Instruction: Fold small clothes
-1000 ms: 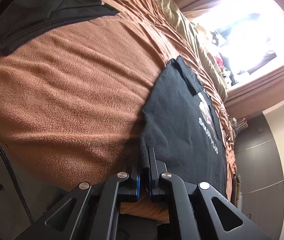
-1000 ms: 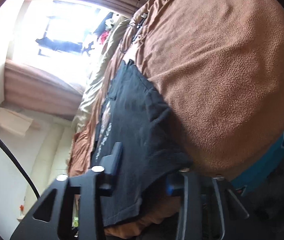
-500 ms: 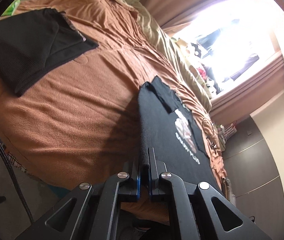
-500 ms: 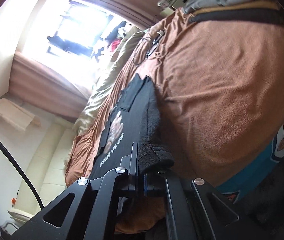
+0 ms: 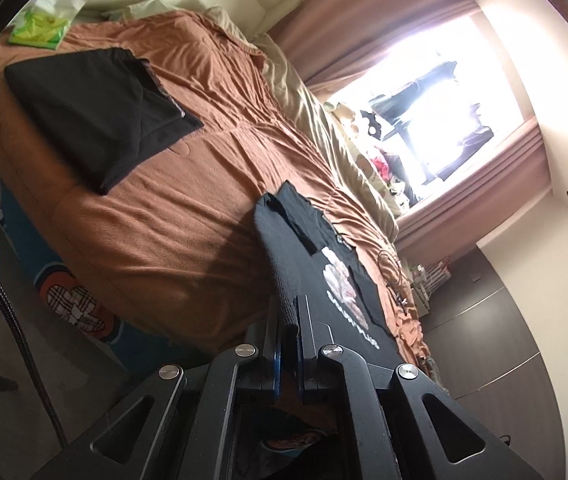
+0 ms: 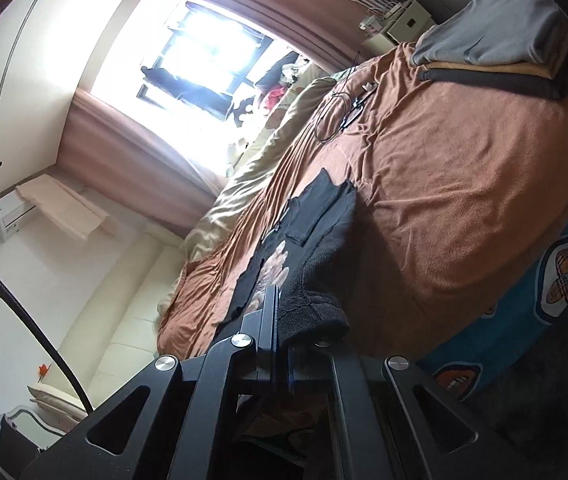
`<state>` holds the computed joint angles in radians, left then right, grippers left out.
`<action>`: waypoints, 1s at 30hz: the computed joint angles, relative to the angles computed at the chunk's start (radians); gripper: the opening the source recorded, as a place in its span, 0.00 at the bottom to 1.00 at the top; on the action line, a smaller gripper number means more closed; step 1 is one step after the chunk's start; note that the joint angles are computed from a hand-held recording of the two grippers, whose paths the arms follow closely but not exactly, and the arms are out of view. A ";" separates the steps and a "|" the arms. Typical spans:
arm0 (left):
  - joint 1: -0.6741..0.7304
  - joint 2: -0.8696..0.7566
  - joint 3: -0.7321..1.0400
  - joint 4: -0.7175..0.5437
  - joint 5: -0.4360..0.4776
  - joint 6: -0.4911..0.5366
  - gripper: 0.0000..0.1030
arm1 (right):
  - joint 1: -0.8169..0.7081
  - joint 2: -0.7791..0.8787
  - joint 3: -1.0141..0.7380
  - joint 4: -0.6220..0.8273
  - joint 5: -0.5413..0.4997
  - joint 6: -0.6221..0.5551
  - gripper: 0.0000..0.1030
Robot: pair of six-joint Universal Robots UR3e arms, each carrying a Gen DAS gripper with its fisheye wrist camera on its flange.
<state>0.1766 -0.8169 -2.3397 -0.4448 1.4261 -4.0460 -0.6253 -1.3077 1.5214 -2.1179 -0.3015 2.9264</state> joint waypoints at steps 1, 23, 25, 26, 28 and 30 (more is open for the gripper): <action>-0.009 0.027 0.000 -0.018 0.007 -0.006 0.04 | -0.011 -0.019 0.008 0.047 0.006 -0.041 0.00; -0.563 0.015 0.232 -0.072 0.573 -0.121 0.05 | -0.165 -0.113 -0.242 1.159 0.134 -0.902 0.00; -0.499 0.030 0.241 -0.088 0.513 -0.096 0.05 | -0.147 -0.106 -0.221 1.063 0.148 -0.848 0.00; -0.466 0.043 0.236 -0.093 0.480 -0.088 0.05 | -0.137 -0.101 -0.201 0.993 0.152 -0.806 0.00; -0.365 0.081 0.219 -0.120 0.387 -0.064 0.05 | -0.110 -0.090 -0.130 0.754 0.160 -0.655 0.00; -0.235 0.127 0.199 -0.152 0.265 -0.036 0.05 | -0.084 -0.057 -0.065 0.459 0.155 -0.454 0.00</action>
<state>-0.0582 -0.6898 -2.1404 -0.5970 1.6911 -4.0820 -0.7093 -1.3650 1.4569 -1.6593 -0.1462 2.4725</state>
